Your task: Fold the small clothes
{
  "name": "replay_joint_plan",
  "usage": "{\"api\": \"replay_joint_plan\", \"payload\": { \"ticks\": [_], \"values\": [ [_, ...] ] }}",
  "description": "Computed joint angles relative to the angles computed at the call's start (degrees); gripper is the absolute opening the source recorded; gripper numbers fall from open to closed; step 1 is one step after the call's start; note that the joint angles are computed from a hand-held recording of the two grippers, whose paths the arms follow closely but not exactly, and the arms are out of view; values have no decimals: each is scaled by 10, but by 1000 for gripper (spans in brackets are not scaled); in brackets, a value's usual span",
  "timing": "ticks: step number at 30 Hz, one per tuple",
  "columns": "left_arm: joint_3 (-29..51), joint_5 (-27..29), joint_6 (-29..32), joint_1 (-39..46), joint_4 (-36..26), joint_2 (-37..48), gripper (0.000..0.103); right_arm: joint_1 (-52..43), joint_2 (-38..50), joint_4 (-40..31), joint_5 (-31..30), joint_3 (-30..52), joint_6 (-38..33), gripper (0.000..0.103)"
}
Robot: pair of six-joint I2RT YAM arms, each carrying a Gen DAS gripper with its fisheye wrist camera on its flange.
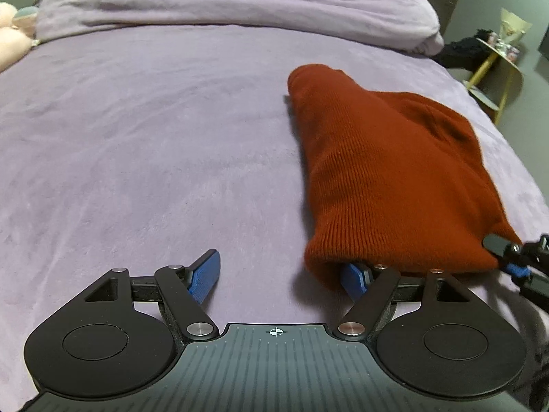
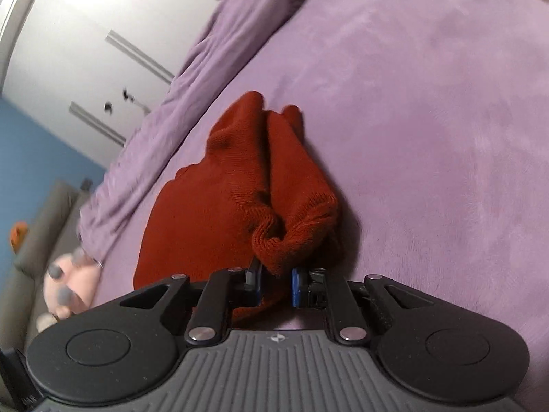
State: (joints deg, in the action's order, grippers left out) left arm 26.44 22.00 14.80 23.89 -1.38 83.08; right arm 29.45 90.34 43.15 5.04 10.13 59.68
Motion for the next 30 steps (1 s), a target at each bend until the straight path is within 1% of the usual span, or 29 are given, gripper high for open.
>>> {"api": "replay_joint_plan", "payload": {
  "ticks": [1, 2, 3, 4, 5, 6, 7, 8, 9, 10, 11, 12, 14, 16, 18, 20, 21, 22, 24, 25, 27, 28, 30],
  "values": [
    [12, 20, 26, 20, -33, -3, 81, -4, -25, -30, -2, 1, -12, 21],
    [21, 34, 52, 41, -63, -9, 81, -2, -63, -80, 8, 6, -24, 25],
    [24, 35, 74, 61, -77, -18, 80, 9, -104, -145, 37, 15, -35, 38],
    [20, 29, 97, 82, -74, -29, 79, 20, -141, -199, 68, 17, -45, 47],
    [19, 23, 124, 104, -65, -33, 79, 33, -175, -250, 104, 21, -54, 47],
    [23, 13, 135, 116, -54, -29, 79, 41, -194, -276, 130, 22, -58, 45],
    [33, 4, 131, 119, -45, -19, 79, 43, -208, -297, 147, 29, -68, 44],
    [49, -1, 115, 117, -43, -5, 78, 27, -208, -301, 140, 38, -86, 44],
    [68, -4, 93, 109, -51, 7, 77, 18, -187, -291, 131, 56, -99, 41],
    [87, -3, 60, 94, -59, 16, 77, 10, -152, -280, 116, 87, -117, 39],
    [101, 6, 24, 77, -56, 24, 77, 8, -122, -275, 107, 117, -135, 39],
    [112, 13, -5, 59, -51, 31, 77, 10, -87, -279, 102, 157, -158, 39],
    [134, 6, -78, 7, -34, 48, 79, 15, 5, -290, 89, 257, -210, 39],
    [163, -5, -131, -44, -11, 83, 79, 10, 86, -310, 69, 353, -253, 39],
    [196, -36, -178, -90, 4, 123, 79, 7, 162, -352, 94, 441, -289, 39],
    [222, -76, -204, -127, 24, 162, 79, -6, 220, -373, 119, 495, -312, 33],
    [234, -85, -210, -142, 37, 182, 79, -15, 234, -363, 125, 498, -319, 27],
    [233, -87, -212, -152, 49, 191, 79, -28, 245, -349, 125, 496, -315, 25],
    [234, -97, -213, -169, 81, 215, 79, -47, 246, -298, 113, 466, -295, 25],
    [233, -105, -210, -176, 96, 225, 81, -53, 240, -277, 114, 449, -285, 25],
    [223, -119, -202, -184, 131, 243, 88, -52, 248, -244, 140, 432, -271, 26],
    [220, -119, -201, -183, 144, 252, 90, -51, 253, -228, 147, 423, -267, 26],
    [212, -109, -202, -176, 166, 261, 93, -52, 266, -213, 151, 429, -272, 28]
  ]
}}
